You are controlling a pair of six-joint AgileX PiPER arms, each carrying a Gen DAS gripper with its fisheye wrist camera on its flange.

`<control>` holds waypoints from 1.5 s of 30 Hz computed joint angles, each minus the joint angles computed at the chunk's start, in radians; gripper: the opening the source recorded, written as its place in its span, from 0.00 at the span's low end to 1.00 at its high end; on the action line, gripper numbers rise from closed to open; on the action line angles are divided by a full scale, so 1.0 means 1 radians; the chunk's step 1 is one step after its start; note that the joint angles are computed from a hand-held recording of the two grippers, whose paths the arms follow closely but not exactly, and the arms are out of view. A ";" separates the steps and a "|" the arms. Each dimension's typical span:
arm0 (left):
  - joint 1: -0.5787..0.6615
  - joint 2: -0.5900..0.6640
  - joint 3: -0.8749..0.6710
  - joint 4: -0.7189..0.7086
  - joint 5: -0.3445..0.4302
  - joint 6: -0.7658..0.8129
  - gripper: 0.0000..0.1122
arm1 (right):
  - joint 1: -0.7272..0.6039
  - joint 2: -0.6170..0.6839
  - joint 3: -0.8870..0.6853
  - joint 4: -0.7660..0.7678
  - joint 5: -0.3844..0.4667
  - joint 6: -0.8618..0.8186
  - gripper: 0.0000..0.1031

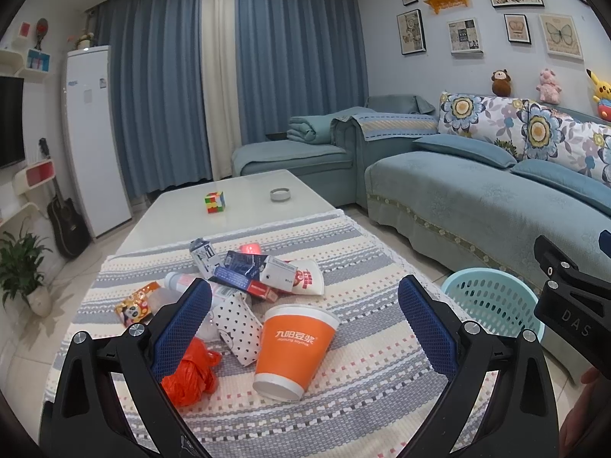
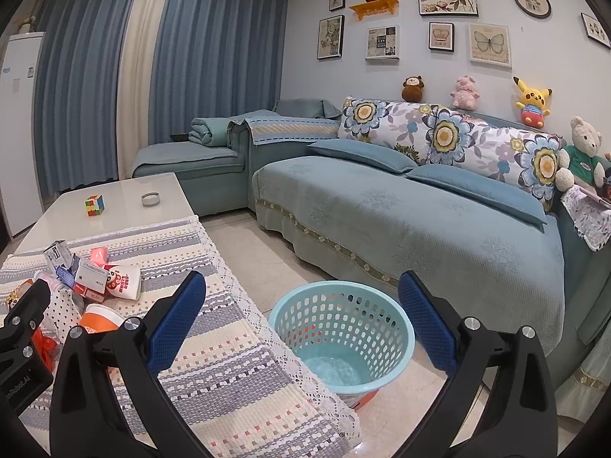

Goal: Collect trash

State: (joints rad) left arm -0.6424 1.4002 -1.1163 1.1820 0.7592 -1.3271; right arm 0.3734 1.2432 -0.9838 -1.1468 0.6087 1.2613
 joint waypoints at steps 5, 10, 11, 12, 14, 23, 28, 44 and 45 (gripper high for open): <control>-0.006 0.009 -0.014 -0.002 0.022 -0.004 0.85 | 0.003 0.003 0.001 -0.007 0.002 0.008 0.92; -0.001 0.007 -0.009 -0.001 0.012 -0.008 0.85 | 0.006 0.001 0.006 -0.014 -0.001 0.011 0.92; 0.000 0.007 -0.008 0.002 0.009 -0.010 0.85 | 0.009 0.001 0.007 -0.018 0.002 0.014 0.92; 0.000 0.007 -0.005 0.004 0.005 -0.012 0.85 | 0.013 0.002 0.006 -0.022 0.006 0.016 0.92; 0.000 0.007 -0.011 -0.005 0.011 -0.004 0.85 | 0.019 0.007 0.004 -0.027 0.015 0.019 0.92; 0.088 -0.065 0.032 -0.092 -0.125 0.034 0.85 | 0.037 0.024 -0.004 -0.017 0.025 0.011 0.92; 0.305 -0.169 0.056 -0.425 -0.245 0.393 0.85 | 0.061 0.041 -0.025 0.072 -0.003 -0.084 0.89; 1.039 -0.035 0.124 -1.849 -0.179 1.950 0.85 | 0.215 0.400 -0.365 0.623 -0.001 -0.530 0.86; 1.042 -0.015 0.128 -1.894 -0.174 2.005 0.85 | 0.221 0.418 -0.374 0.636 -0.009 -0.532 0.86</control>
